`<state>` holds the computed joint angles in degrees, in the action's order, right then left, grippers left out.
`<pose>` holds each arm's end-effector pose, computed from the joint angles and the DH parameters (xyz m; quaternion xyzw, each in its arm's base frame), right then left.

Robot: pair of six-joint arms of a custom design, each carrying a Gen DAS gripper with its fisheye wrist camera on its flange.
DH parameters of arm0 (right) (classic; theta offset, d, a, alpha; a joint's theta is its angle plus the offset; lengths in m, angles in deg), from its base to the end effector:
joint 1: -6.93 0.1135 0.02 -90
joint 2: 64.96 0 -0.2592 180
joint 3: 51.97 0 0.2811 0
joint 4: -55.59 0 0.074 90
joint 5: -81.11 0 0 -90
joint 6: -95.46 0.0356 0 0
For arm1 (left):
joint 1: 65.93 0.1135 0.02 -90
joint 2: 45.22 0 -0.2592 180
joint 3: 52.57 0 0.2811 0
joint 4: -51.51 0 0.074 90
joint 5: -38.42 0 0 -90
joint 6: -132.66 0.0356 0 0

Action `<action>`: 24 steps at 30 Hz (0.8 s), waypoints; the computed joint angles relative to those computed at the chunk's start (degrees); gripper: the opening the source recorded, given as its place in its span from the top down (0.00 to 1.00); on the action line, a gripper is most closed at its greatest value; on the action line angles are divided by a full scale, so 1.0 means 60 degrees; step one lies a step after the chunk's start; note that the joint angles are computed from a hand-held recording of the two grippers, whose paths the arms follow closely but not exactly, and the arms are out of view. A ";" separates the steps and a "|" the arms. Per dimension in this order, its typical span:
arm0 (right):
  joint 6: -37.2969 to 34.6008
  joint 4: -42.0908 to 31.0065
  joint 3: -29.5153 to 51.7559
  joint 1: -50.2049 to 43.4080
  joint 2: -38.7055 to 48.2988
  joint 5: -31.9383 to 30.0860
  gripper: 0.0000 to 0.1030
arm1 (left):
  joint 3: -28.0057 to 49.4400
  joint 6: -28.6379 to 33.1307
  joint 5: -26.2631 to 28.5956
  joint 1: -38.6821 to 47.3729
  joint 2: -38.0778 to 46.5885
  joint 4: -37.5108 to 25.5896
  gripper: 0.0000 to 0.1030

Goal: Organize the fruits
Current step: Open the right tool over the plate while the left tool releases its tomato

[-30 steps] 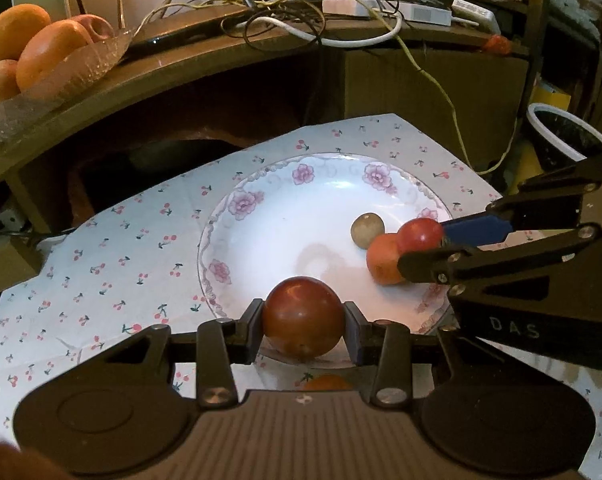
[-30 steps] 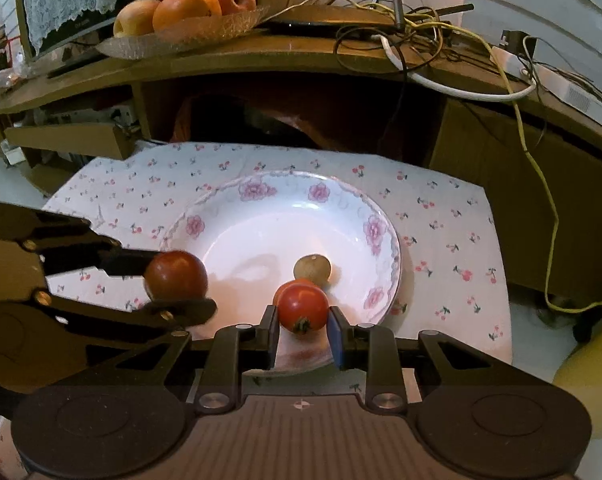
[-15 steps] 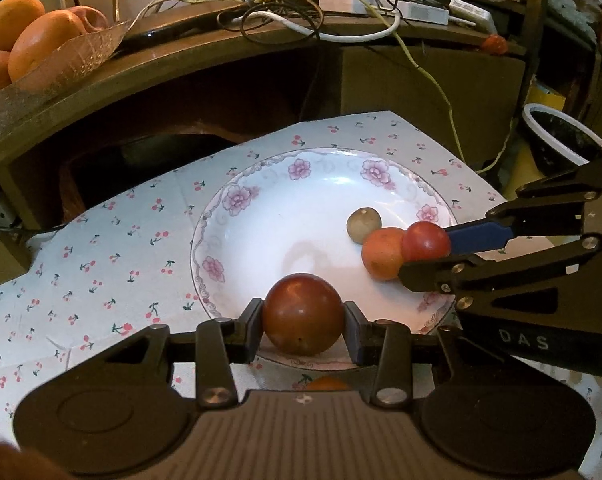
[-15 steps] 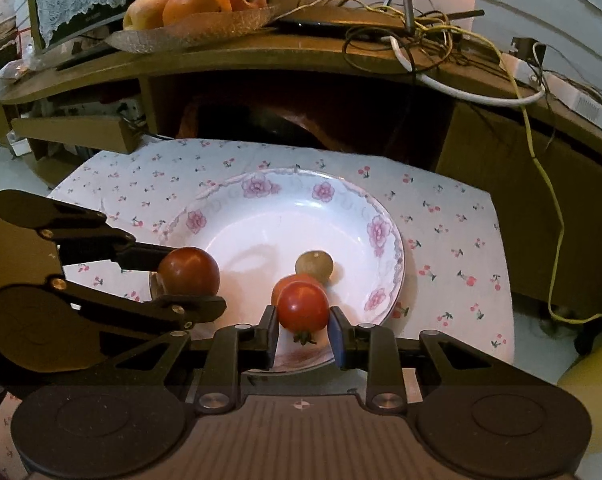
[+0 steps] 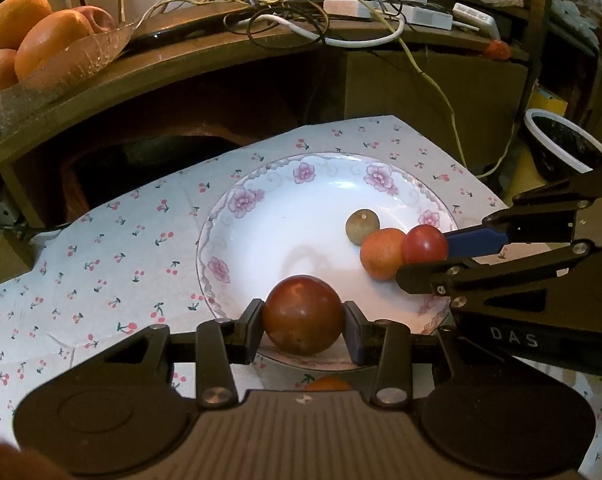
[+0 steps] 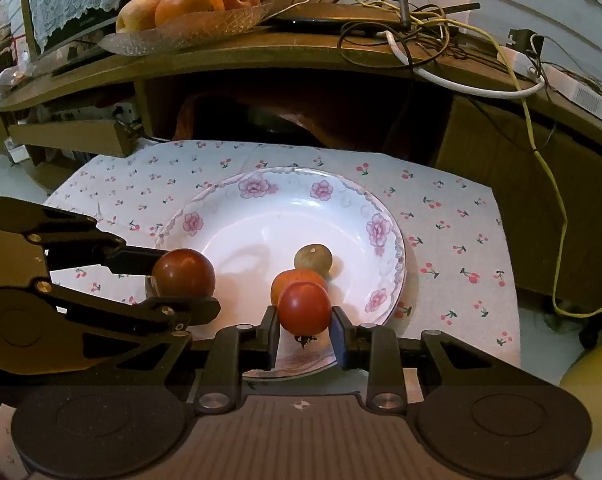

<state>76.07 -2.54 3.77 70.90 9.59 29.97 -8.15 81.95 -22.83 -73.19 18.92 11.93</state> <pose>0.1254 0.2059 0.1736 0.0920 0.9332 -0.0287 0.3463 0.2213 -0.0455 0.1614 0.4295 0.8321 -0.1594 0.3125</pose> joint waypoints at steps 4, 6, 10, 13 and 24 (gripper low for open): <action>-0.0043 0.0074 -0.0059 0.0015 -0.0065 -0.0009 0.69 | 0.0034 0.0001 0.0032 0.0047 -0.0035 -0.0055 0.55; -0.0031 0.0094 -0.0065 0.0024 -0.0093 -0.0001 0.69 | 0.0064 -0.0020 0.0070 0.0108 -0.0077 -0.0090 0.55; 0.0037 0.0173 -0.0119 0.0056 -0.0212 0.0045 0.69 | 0.0116 -0.0050 0.0161 0.0227 -0.0180 -0.0166 0.55; 0.0054 0.0212 -0.0136 0.0088 -0.0237 0.0065 0.69 | 0.0141 -0.0085 0.0278 0.0356 -0.0303 -0.0154 0.55; 0.0404 -0.0031 -0.0018 0.0295 -0.0280 0.0642 0.57 | 0.0464 -0.0141 0.0825 0.0743 -0.0415 -0.0415 0.54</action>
<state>78.49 -2.72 3.66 72.67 7.91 33.82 -5.37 81.11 -17.88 -68.73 16.43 9.44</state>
